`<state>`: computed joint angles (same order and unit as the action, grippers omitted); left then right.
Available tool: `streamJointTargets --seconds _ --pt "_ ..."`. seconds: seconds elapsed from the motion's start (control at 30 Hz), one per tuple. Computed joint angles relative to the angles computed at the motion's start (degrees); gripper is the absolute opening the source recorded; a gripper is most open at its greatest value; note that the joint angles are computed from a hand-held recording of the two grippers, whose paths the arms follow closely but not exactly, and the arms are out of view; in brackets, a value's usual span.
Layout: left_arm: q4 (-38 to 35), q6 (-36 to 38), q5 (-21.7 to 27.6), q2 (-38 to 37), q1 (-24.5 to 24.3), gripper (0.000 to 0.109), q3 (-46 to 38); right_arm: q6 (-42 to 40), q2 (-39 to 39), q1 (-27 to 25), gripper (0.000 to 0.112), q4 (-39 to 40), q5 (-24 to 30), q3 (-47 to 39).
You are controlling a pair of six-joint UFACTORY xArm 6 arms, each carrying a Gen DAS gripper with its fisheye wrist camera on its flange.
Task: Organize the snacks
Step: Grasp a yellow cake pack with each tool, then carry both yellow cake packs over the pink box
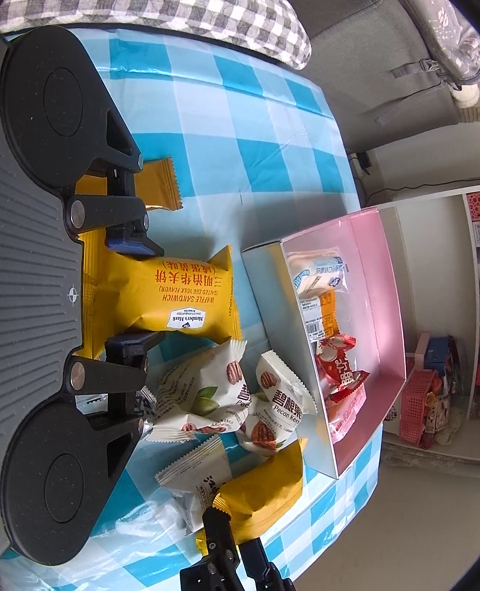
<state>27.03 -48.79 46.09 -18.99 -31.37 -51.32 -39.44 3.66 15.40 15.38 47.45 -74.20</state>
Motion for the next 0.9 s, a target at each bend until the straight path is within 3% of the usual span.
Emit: streamJointTargets --seconds 0.1,0.17,0.23,0.5,0.6,0.9 --pt "-1.8 1.8 -1.3 -0.2 0.4 0.04 0.4 -0.2 0.7 -1.2 0.047 3.5 2.5 -1.8" --pt "-2.4 1.9 -2.3 -0.2 0.8 0.042 0.5 -0.1 1.5 -2.0 0.06 6.9 3.4 -3.1" --pt "-2.6 2.2 -2.9 0.0 1.0 0.042 0.4 1.8 2.5 -2.4 0.06 8.8 3.6 -4.3" --pt "-0.3 1.3 -1.8 2.5 0.3 0.043 -1.1 11.7 6.9 -1.4 0.053 6.6 0.3 -6.8" --pt "-0.4 1.4 -1.2 2.9 0.2 0.043 -1.3 12.1 7.2 -1.2 0.043 5.0 0.4 -6.5" --pt "1.6 -0.7 0.5 1.8 -0.5 0.037 -1.3 7.7 3.5 -0.8 0.036 3.0 -3.2 -2.3"
